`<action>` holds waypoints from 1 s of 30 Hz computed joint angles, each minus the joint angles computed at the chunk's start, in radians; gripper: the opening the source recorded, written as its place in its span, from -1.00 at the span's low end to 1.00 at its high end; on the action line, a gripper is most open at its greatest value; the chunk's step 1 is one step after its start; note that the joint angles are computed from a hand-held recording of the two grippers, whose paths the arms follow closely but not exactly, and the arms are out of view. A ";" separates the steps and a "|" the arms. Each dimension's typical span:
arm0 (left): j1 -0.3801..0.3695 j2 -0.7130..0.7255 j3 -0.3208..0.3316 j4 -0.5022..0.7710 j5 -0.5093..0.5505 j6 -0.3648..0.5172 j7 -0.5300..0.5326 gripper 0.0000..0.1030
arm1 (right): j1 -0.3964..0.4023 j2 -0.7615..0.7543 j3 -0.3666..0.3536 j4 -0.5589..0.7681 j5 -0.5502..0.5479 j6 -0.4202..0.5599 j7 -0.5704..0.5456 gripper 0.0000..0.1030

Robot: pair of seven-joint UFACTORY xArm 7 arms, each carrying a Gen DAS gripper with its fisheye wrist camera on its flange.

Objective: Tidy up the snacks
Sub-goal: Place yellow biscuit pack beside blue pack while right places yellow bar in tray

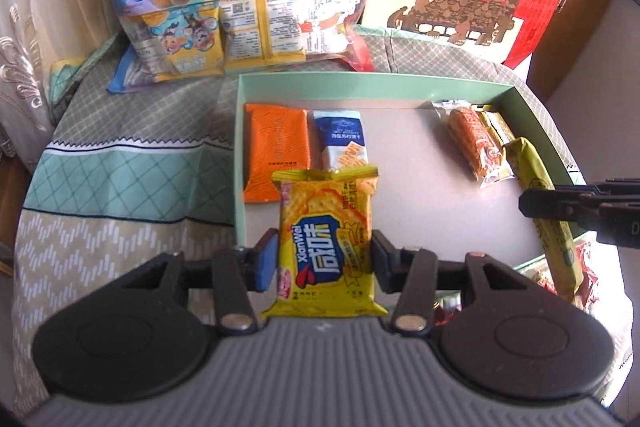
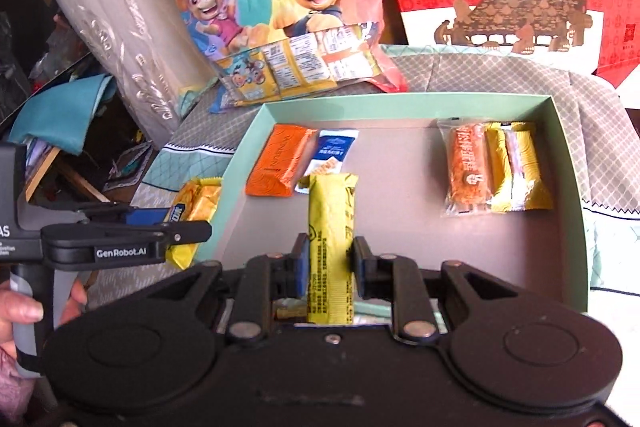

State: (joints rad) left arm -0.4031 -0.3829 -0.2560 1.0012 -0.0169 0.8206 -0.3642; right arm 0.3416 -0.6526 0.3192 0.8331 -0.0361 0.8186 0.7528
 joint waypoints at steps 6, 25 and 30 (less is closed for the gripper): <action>-0.021 0.257 -0.031 0.184 0.053 -0.036 -0.042 -0.09 | -0.086 0.159 -0.038 0.016 -0.060 -0.108 0.019 -0.58; -0.156 0.590 0.055 0.454 0.228 -0.032 -0.134 0.18 | -0.099 0.400 -0.156 0.083 0.000 -0.265 -0.078 0.17; -0.153 0.513 0.054 0.396 0.278 -0.070 -0.150 0.77 | -0.097 0.351 -0.140 0.073 -0.023 -0.262 -0.072 0.68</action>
State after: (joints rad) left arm -0.5557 0.1299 -0.2018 1.3976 0.2616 0.7508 -0.5141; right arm 0.2443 -0.3013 0.1794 0.9057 -0.0589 0.5569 0.6812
